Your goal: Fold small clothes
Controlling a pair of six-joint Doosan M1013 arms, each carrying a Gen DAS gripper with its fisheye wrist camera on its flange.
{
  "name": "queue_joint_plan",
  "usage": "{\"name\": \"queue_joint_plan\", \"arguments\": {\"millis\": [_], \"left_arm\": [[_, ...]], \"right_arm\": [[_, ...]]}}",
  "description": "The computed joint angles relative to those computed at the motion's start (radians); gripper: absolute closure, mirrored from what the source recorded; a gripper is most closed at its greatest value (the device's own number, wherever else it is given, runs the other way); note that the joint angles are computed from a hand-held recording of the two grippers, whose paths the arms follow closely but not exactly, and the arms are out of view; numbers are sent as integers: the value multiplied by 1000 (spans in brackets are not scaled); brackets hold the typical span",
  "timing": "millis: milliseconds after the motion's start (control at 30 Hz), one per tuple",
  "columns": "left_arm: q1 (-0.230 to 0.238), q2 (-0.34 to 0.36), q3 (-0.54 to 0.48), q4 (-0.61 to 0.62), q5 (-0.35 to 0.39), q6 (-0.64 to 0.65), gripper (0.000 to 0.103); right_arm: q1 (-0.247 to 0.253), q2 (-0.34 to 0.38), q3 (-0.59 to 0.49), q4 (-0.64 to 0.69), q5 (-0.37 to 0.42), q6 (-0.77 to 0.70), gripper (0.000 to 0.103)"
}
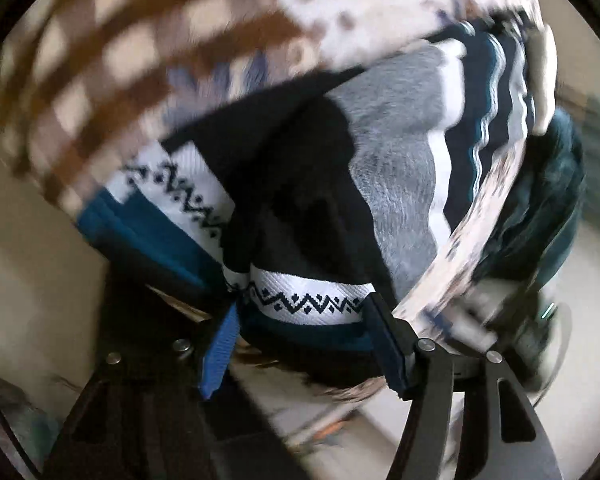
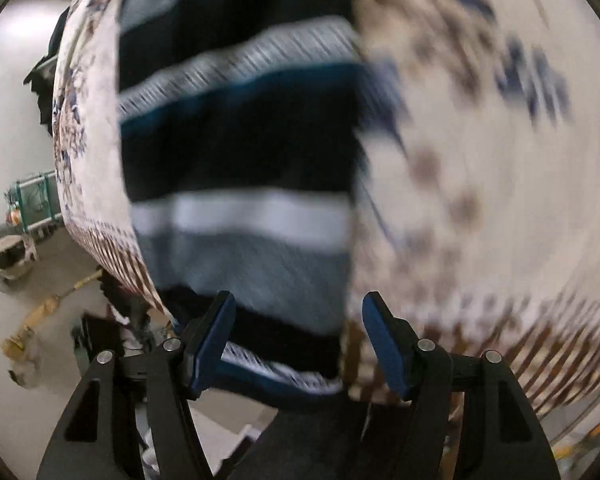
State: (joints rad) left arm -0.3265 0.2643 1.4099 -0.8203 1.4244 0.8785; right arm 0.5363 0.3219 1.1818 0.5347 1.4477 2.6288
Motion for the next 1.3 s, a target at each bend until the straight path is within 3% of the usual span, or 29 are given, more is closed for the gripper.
{"name": "queue_joint_plan", "arguments": {"millis": [33,67,100,133,233,367,500,567,633,667,700,733,767,900,1033,1100,1300], "left_arm": [[-5,-14,9,20,-45,-28,48],[-12,-25,1,61,-72,-38,76],[-16,-28,-16,95,-71,-23,95],[-25,-26,-42,140,-52,-2,98],[-37,-27,-114,264,11,88,98],[-27,-10,-166,375,130,233,98],[5,2,-160,370,174,354,98],[8,14,-160,358,187,394,97],[6,19,-160,355,199,430,93],[4,24,-163,374,212,452,93],[4,22,-160,390,225,468,92],[10,22,-157,399,239,484,85],[18,22,-154,403,249,482,69],[72,4,-131,335,220,442,49],[99,1,-104,223,163,399,48],[83,14,-106,199,152,411,48],[34,31,-136,164,127,527,51]], "right_arm": [[13,-22,37,1,-30,15,35],[23,-40,67,-1,-57,31,35],[30,-55,90,-1,-74,40,35],[41,-75,121,-2,-104,58,35],[65,-112,181,-2,-165,97,35],[95,-127,209,-8,-190,137,35],[137,-123,229,-14,-230,193,35],[160,-123,245,-19,-292,232,36],[187,-120,253,-46,-354,268,47],[198,-110,244,-52,-350,275,72],[206,-100,234,-55,-331,276,79],[214,-89,219,-63,-306,277,79],[225,-81,209,-73,-284,281,79],[229,-57,163,-62,-204,233,79],[213,-48,122,-76,-147,242,74],[209,-42,111,-90,-151,241,62],[217,2,68,-117,-117,262,60]]}}
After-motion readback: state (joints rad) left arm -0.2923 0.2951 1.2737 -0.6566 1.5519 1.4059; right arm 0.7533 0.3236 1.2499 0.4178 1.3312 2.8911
